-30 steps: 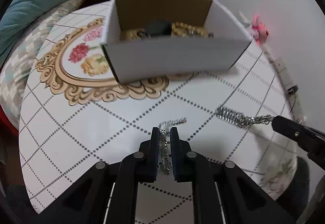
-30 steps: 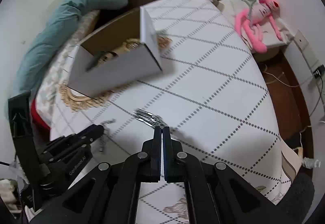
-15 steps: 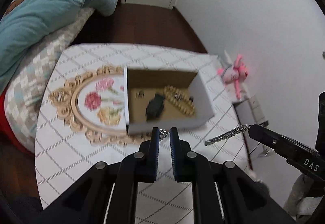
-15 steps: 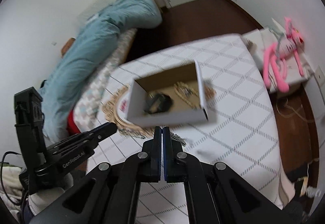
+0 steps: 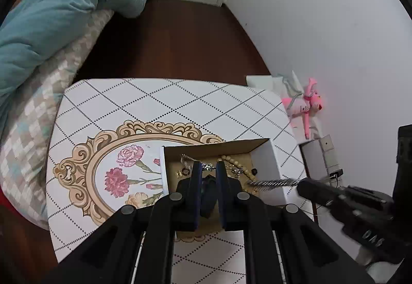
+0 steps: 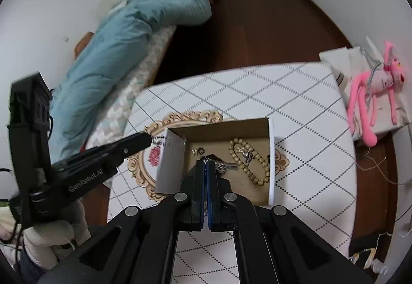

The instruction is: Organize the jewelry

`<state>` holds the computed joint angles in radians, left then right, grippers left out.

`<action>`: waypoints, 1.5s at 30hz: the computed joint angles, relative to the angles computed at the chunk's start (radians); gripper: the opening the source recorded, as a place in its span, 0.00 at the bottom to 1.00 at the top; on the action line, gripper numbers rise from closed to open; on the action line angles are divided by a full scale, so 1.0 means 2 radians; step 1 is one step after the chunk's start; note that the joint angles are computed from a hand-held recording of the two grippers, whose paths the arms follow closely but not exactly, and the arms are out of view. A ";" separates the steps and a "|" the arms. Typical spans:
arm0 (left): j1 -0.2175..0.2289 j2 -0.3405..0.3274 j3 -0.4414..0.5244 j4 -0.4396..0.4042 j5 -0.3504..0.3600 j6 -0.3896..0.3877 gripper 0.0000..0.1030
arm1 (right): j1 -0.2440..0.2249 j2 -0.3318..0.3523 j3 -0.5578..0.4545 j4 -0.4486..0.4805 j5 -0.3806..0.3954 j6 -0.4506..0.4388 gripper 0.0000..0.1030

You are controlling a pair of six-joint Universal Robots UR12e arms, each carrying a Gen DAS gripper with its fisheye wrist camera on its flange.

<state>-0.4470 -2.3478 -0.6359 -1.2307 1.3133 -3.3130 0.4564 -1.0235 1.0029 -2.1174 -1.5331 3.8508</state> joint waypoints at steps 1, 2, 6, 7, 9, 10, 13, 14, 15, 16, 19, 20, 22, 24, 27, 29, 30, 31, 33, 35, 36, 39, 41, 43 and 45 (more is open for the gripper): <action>0.000 -0.008 0.015 -0.017 0.004 0.001 0.09 | -0.001 0.005 -0.004 0.009 0.005 0.000 0.01; -0.001 -0.013 0.024 -0.026 0.008 -0.001 0.10 | -0.003 0.010 -0.009 0.017 0.009 -0.003 0.01; -0.004 -0.034 0.062 -0.074 0.041 -0.009 0.11 | -0.007 0.028 -0.031 0.066 0.033 -0.017 0.02; -0.004 -0.037 0.066 -0.083 0.044 -0.014 0.11 | -0.007 0.031 -0.034 0.075 0.034 -0.017 0.02; -0.004 -0.041 0.073 -0.096 0.049 -0.021 0.20 | -0.007 0.037 -0.043 0.093 0.030 -0.020 0.02; -0.004 -0.042 0.074 -0.101 0.056 -0.025 0.26 | -0.007 0.038 -0.045 0.098 0.027 -0.020 0.03; -0.008 -0.035 0.059 -0.089 0.089 -0.029 0.70 | -0.002 0.040 -0.053 0.121 -0.018 -0.023 0.23; -0.010 -0.031 0.049 -0.081 0.104 -0.029 0.74 | -0.001 0.040 -0.054 0.127 -0.029 -0.023 0.42; -0.011 -0.024 0.035 -0.069 0.114 -0.028 0.74 | 0.002 0.038 -0.053 0.132 -0.049 -0.024 0.58; -0.012 -0.018 0.023 -0.059 0.121 -0.028 0.74 | 0.004 0.037 -0.054 0.138 -0.063 -0.024 0.62; -0.015 0.001 -0.018 -0.033 0.141 -0.029 0.86 | 0.012 0.036 -0.056 0.159 -0.112 -0.022 0.74; -0.016 0.004 -0.025 -0.028 0.146 -0.028 0.96 | 0.015 0.035 -0.055 0.167 -0.129 -0.020 0.87; -0.017 0.012 -0.041 -0.018 0.153 -0.030 0.99 | 0.018 0.034 -0.053 0.175 -0.147 -0.019 0.96; -0.020 0.020 -0.056 -0.008 0.165 -0.030 0.99 | 0.021 0.031 -0.047 0.180 -0.160 -0.016 0.96; -0.023 0.029 -0.074 0.005 0.171 -0.030 0.99 | 0.022 0.027 -0.037 0.181 -0.163 -0.006 1.00; -0.025 0.033 -0.080 0.007 0.173 -0.032 0.99 | 0.025 0.027 -0.034 0.183 -0.173 0.003 1.00; -0.025 0.036 -0.085 0.009 0.173 -0.033 0.99 | 0.025 0.026 -0.032 0.183 -0.176 0.005 1.00; -0.026 0.037 -0.088 0.011 0.174 -0.033 0.99 | 0.026 0.026 -0.032 0.183 -0.177 0.006 1.00; -0.027 0.041 -0.093 0.014 0.177 -0.037 0.99 | 0.027 0.024 -0.030 0.183 -0.181 0.012 1.00; -0.027 0.047 -0.099 0.019 0.178 -0.040 0.99 | 0.029 0.021 -0.027 0.180 -0.185 0.018 1.00; -0.028 0.049 -0.101 0.022 0.181 -0.041 0.99 | 0.030 0.020 -0.027 0.179 -0.188 0.020 1.00; -0.029 0.059 -0.110 0.032 0.186 -0.042 0.99 | 0.035 0.013 -0.023 0.171 -0.199 0.027 1.00; -0.030 0.067 -0.118 0.039 0.190 -0.044 0.99 | 0.038 0.008 -0.022 0.166 -0.208 0.032 1.00; -0.032 0.078 -0.128 0.050 0.197 -0.045 0.99 | 0.043 0.002 -0.020 0.162 -0.219 0.038 1.00; -0.033 0.088 -0.137 0.059 0.201 -0.044 0.99 | 0.049 -0.005 -0.018 0.158 -0.232 0.042 1.00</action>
<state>-0.5129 -2.1721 -0.9106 -1.1124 1.7152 -3.4005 0.5546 -1.0338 0.9663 -1.8023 -1.9976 3.9352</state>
